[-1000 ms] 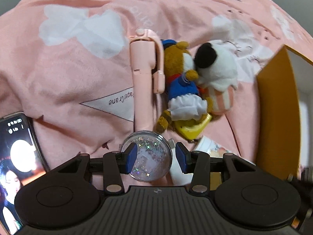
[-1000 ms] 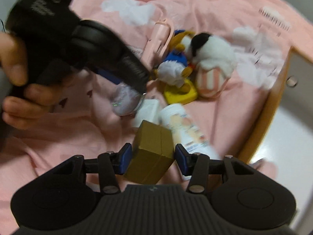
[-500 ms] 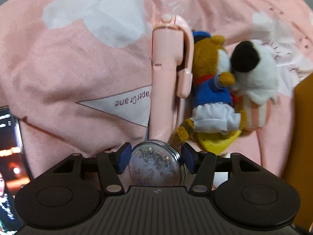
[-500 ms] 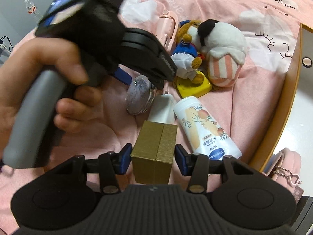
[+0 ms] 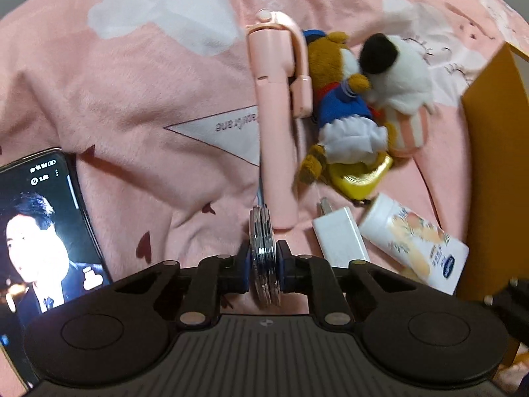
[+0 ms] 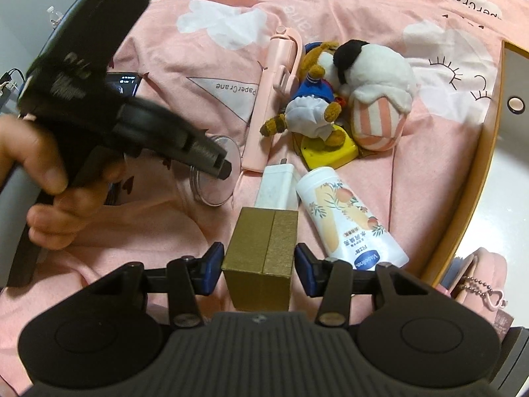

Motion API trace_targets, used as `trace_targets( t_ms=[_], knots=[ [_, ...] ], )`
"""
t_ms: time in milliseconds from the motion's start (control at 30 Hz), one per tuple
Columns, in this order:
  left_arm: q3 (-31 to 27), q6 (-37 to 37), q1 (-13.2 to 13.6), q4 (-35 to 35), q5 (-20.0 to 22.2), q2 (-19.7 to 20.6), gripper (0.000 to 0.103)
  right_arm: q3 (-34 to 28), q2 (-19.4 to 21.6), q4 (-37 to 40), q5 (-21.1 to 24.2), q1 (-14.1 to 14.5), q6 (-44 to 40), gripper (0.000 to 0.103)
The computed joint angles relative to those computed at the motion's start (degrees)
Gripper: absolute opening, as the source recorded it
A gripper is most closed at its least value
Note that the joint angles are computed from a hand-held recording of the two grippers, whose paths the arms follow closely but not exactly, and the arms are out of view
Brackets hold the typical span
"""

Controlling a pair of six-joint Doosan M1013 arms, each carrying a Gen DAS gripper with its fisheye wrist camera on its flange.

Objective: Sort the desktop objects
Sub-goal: 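Carry the gold cube box and glitter container over the orange box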

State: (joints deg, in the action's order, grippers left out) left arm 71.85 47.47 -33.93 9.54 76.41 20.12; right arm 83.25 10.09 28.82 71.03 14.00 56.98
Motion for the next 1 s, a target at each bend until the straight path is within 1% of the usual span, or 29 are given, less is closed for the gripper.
trace_targets(
  t_ms=[100, 167, 300, 367, 467, 567, 633, 700, 800, 900, 1000],
  knots=[
    [1.5, 0.6, -0.4, 0.8, -2.3, -1.2, 0.015, 0.4, -0.5, 0.5, -0.6, -0.2, 0.2, 0.049],
    [1.4, 0.8, -0.7, 0.7, -3.6, -1.6, 0.015, 0.8, -1.2, 0.9, -1.8, -0.5, 0.3, 0.048],
    [1.6, 1.7, -1.0, 0.9, -5.6, -3.0, 0.015, 0.9, -2.2, 3.4, -3.3, -1.9, 1.2, 0.048],
    [1.3, 2.1, -1.4, 1.0, -6.6, -3.7, 0.015, 0.9, -2.9, 5.3, -4.1, -2.9, 1.5, 0.048],
    [1.0, 3.2, -2.0, 0.2, -9.6, -5.1, 0.015, 1.0, -4.4, 8.4, -5.5, -4.7, 1.1, 0.048],
    [0.3, 6.2, -2.1, -3.3, -13.5, -6.3, 0.015, 1.4, -6.3, 11.2, -7.5, -7.0, 0.9, 0.048],
    [-0.5, 8.9, -2.0, -6.5, -15.9, -6.6, 0.015, 2.0, -7.9, 11.4, -9.6, -8.7, 1.4, 0.048],
    [-1.5, 12.5, -2.2, -10.7, -18.6, -6.1, 0.015, 2.4, -9.3, 9.4, -11.6, -10.1, 3.3, 0.048],
    [-3.6, 19.7, -2.4, -18.9, -21.2, -4.5, 0.015, 3.3, -11.2, 1.7, -14.7, -11.4, 8.6, 0.048],
    [-6.2, 26.7, -2.9, -27.0, -20.9, -2.0, 0.015, 4.2, -12.3, -6.8, -15.7, -12.2, 15.4, 0.048],
    [-8.2, 30.6, -3.6, -33.1, -20.1, 0.4, 0.015, 5.3, -12.9, -10.6, -14.9, -13.3, 19.3, 0.048]
  ],
)
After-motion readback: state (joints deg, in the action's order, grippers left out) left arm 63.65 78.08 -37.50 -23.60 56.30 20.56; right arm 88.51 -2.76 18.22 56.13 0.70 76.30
